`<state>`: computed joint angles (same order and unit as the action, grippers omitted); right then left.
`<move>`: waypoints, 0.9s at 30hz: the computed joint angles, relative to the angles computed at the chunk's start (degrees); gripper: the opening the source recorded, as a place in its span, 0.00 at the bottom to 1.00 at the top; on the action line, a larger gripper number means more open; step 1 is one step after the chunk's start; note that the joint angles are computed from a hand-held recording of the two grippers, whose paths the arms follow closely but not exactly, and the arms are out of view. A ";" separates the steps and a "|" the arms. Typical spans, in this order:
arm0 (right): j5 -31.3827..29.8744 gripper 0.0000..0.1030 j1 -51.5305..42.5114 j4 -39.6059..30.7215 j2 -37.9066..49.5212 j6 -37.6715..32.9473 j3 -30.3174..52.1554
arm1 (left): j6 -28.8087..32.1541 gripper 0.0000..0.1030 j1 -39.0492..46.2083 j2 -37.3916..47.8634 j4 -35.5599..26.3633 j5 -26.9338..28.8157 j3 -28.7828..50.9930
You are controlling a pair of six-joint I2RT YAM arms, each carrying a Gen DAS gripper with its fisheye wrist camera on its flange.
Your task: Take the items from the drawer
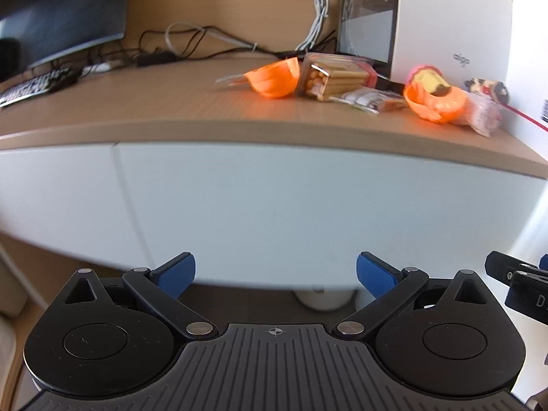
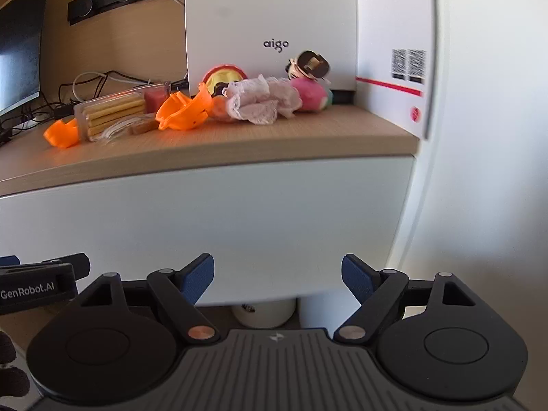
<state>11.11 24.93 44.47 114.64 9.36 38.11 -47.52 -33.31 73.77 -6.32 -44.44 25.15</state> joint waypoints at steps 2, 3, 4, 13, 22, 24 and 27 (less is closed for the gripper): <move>-1.21 0.80 -0.36 -1.12 -4.59 0.21 -4.61 | -8.01 1.00 -5.59 -2.51 -10.66 -1.59 1.59; -1.92 0.80 -0.56 -2.11 -7.20 0.13 -6.82 | -12.43 1.00 -8.64 -2.96 -15.88 -2.17 2.70; -2.67 0.80 -0.77 -3.32 -10.01 0.02 -8.96 | -16.92 1.00 -11.88 -3.15 -20.82 -2.57 3.89; -2.31 0.80 0.27 -20.78 -36.27 -0.01 -21.98 | -50.12 1.00 -34.82 4.73 -53.62 -3.93 17.96; 1.40 0.80 4.87 -33.64 -54.66 -1.34 -26.62 | -67.28 1.00 -44.18 9.99 -70.01 -1.89 25.20; 1.63 0.80 5.71 -35.07 -56.80 -0.94 -27.09 | -69.38 1.00 -45.49 10.72 -71.42 -0.99 25.64; 0.82 0.80 5.83 -36.00 -57.82 -0.33 -27.49 | -72.29 1.00 -47.33 11.44 -72.62 0.28 25.76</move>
<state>11.93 30.77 8.47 56.82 9.02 10.61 -119.81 -80.64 85.22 -78.94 -44.16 50.91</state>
